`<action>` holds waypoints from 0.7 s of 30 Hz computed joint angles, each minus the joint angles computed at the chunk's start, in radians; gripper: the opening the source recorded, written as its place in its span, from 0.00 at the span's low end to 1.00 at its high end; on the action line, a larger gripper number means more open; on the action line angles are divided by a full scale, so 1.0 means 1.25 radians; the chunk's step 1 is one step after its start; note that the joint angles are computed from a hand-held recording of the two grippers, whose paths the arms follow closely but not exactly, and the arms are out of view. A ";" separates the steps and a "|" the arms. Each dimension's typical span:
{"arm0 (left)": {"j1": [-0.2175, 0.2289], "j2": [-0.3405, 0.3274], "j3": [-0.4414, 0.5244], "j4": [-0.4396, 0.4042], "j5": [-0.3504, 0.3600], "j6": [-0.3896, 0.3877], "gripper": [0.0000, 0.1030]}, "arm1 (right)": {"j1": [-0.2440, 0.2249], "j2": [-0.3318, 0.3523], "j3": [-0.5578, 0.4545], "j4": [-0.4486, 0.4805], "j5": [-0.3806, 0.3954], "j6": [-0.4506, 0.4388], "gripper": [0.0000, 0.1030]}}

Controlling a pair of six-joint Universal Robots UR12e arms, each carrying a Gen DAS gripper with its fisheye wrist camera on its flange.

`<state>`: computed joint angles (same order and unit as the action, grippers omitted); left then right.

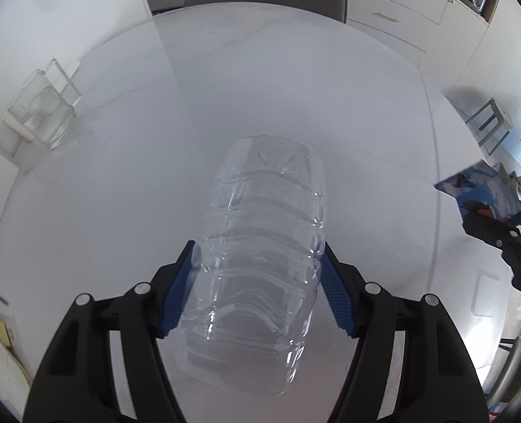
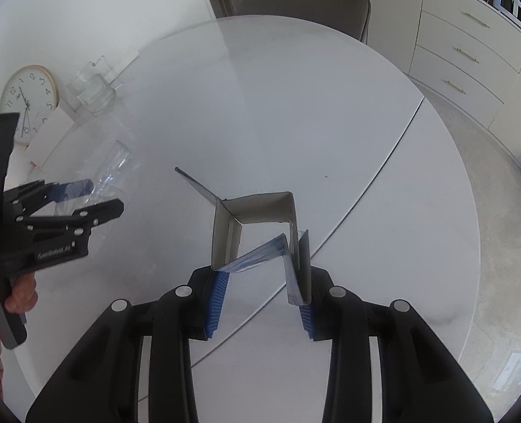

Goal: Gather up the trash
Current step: 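Carry the bottle and box over the white bin and open both tools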

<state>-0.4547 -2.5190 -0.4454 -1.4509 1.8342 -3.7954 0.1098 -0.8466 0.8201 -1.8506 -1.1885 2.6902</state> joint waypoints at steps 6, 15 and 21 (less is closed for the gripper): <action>-0.041 0.060 -0.084 0.054 -0.023 -0.098 0.63 | -0.029 -0.087 0.112 -0.022 0.019 -0.047 0.35; -0.118 0.097 -0.129 0.097 -0.030 -0.171 0.63 | -0.106 -0.227 0.299 -0.014 0.020 -0.094 0.35; -0.159 0.043 -0.028 0.071 -0.049 -0.145 0.63 | -0.167 -0.275 0.375 -0.012 -0.013 -0.095 0.35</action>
